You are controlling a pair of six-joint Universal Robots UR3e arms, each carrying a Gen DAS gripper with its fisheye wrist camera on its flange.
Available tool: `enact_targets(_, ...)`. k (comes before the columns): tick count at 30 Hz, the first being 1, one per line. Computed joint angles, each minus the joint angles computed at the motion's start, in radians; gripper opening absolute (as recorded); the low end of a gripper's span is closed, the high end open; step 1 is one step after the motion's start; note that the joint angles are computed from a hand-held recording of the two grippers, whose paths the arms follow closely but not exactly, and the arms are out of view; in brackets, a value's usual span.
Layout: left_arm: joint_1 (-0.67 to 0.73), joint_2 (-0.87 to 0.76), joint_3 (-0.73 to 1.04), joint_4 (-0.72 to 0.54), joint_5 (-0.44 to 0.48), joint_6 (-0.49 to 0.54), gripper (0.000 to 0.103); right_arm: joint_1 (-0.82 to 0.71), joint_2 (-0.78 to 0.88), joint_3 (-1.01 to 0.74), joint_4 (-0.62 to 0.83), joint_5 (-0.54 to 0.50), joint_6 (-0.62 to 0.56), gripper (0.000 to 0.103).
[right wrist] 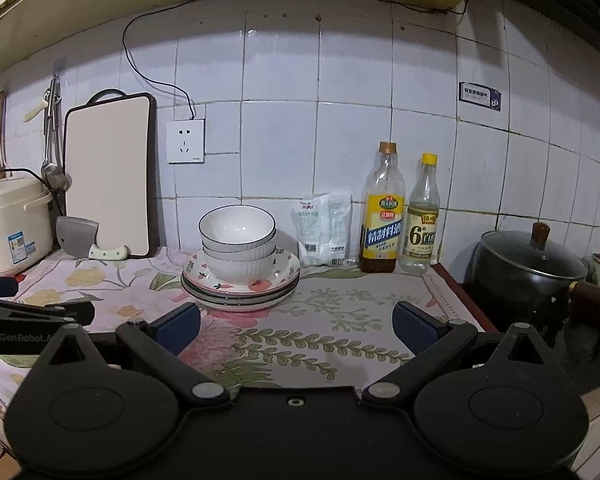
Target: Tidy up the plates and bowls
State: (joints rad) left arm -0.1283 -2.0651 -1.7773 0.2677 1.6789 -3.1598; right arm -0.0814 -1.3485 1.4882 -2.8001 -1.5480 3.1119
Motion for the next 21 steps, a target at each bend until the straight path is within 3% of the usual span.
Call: enact_targets(21, 0.018, 0.004, -0.025, 0.034, -0.034, -0.027, 0.103, 0.008, 0.023, -0.017, 0.011, -0.036, -0.006, 0.103)
